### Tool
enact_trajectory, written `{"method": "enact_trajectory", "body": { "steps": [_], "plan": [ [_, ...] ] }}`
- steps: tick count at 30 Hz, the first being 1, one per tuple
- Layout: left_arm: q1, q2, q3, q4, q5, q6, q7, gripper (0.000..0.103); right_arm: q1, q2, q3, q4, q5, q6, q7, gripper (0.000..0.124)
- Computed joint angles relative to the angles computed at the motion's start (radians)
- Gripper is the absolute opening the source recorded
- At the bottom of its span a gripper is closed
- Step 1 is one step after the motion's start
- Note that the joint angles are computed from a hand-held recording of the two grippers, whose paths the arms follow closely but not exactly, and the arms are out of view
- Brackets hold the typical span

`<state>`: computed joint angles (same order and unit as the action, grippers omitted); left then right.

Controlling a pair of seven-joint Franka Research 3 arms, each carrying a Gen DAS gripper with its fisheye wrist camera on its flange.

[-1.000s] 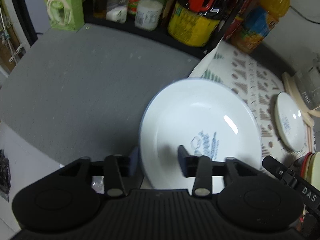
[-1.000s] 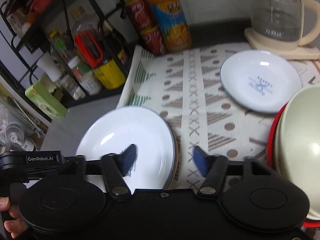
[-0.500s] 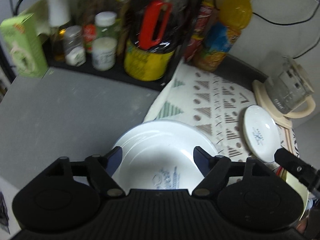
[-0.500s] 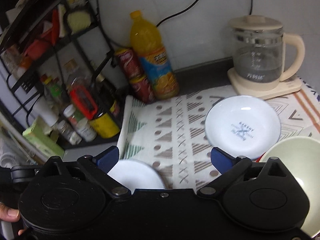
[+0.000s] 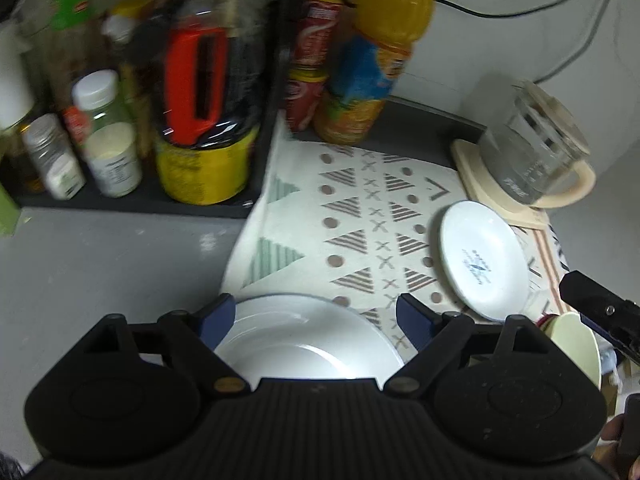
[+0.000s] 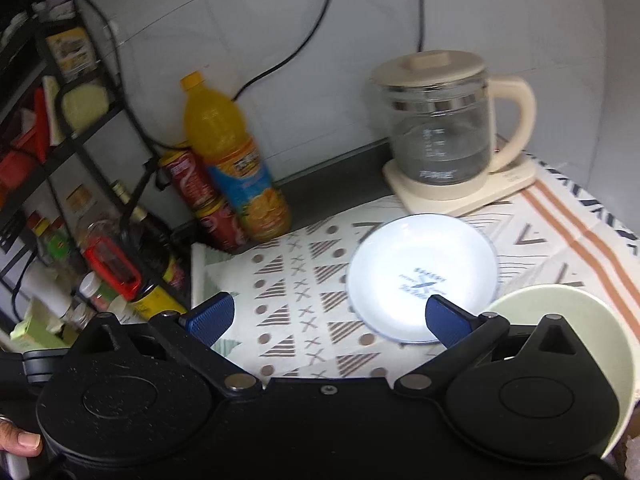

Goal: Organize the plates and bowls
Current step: 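Move both grippers to the rim of the white 'BAKERY' plate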

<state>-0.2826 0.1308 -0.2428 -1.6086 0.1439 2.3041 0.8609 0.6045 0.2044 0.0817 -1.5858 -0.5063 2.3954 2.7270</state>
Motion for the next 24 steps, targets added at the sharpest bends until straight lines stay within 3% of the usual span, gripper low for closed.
{"method": "enact_trajectory", "body": {
  "steps": [13,24],
  "plan": [
    [-0.024,0.141,-0.017,0.163,-0.056,-0.009,0.085,0.086,-0.046,-0.043,0.001,-0.039,-0.006,-0.081,0.054,0.103],
    [-0.097,0.299,-0.005,0.371,-0.002,-0.068,0.014,0.086,-0.125,0.000,-0.019,-0.020,0.159,-0.067,-0.111,0.102]
  ]
}}
